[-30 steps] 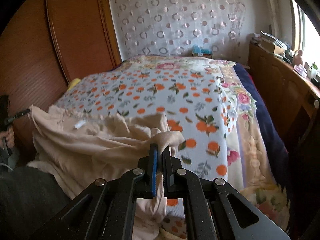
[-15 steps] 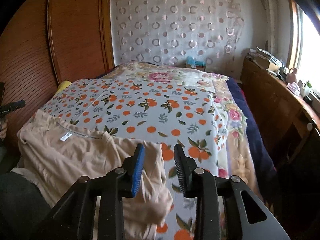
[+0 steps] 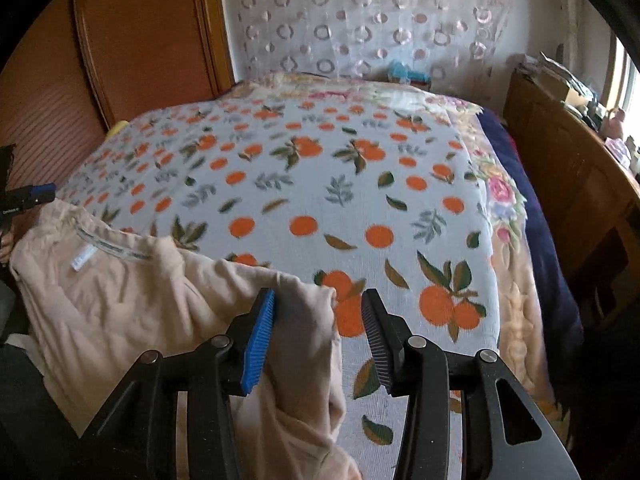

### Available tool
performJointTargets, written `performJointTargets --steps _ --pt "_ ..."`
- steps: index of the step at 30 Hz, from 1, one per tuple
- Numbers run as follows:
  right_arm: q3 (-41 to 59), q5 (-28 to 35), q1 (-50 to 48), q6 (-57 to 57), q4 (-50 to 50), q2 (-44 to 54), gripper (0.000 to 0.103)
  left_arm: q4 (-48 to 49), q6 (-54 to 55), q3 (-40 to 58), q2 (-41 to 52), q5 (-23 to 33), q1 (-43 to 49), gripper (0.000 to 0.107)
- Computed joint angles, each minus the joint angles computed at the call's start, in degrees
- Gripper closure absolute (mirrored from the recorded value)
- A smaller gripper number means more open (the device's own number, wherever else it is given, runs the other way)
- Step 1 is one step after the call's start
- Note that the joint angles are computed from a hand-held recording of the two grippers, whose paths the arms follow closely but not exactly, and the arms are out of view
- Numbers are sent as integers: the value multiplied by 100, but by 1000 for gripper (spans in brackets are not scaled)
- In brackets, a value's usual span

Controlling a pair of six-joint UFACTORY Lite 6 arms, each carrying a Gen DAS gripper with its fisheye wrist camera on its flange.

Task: Fold small clothes
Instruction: 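Open both tools to release the folded shirt, then grasp the beige shirt edge with both tools and lift it high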

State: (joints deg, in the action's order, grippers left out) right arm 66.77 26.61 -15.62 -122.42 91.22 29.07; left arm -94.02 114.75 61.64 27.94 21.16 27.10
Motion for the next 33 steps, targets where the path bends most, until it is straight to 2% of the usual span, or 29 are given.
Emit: performJointTargets --steps 5,11,12,15,16,18,20,22,24,29,33 --pt "166 109 -51 462 -360 107 55 176 -211 162 250 -118 -92 50" --pt "341 169 8 594 -336 275 45 -20 -13 35 160 -159 -108 50" --pt "292 198 19 530 -303 280 40 -11 -13 16 145 -159 -109 50" --pt "321 131 99 344 -252 390 38 -38 85 -148 25 -133 -115 50" --pt "335 148 101 332 -310 414 38 -142 235 -235 -36 -140 -126 53" --pt "463 177 110 298 -375 563 38 -67 193 -290 -82 -84 -127 66" --pt "422 212 136 262 -413 532 49 -22 202 -407 -172 -14 -146 86" --pt "384 377 107 364 -592 489 76 -264 455 -673 -402 17 -186 97" --pt "195 506 61 249 -518 331 89 -618 807 -1012 -774 206 -147 98" --pt "-912 1621 -560 -189 -299 -878 92 -277 292 -1999 -2650 1017 215 99" --pt "-1677 2482 -1117 74 -660 -2464 93 594 -951 -1970 -3871 1767 548 99"
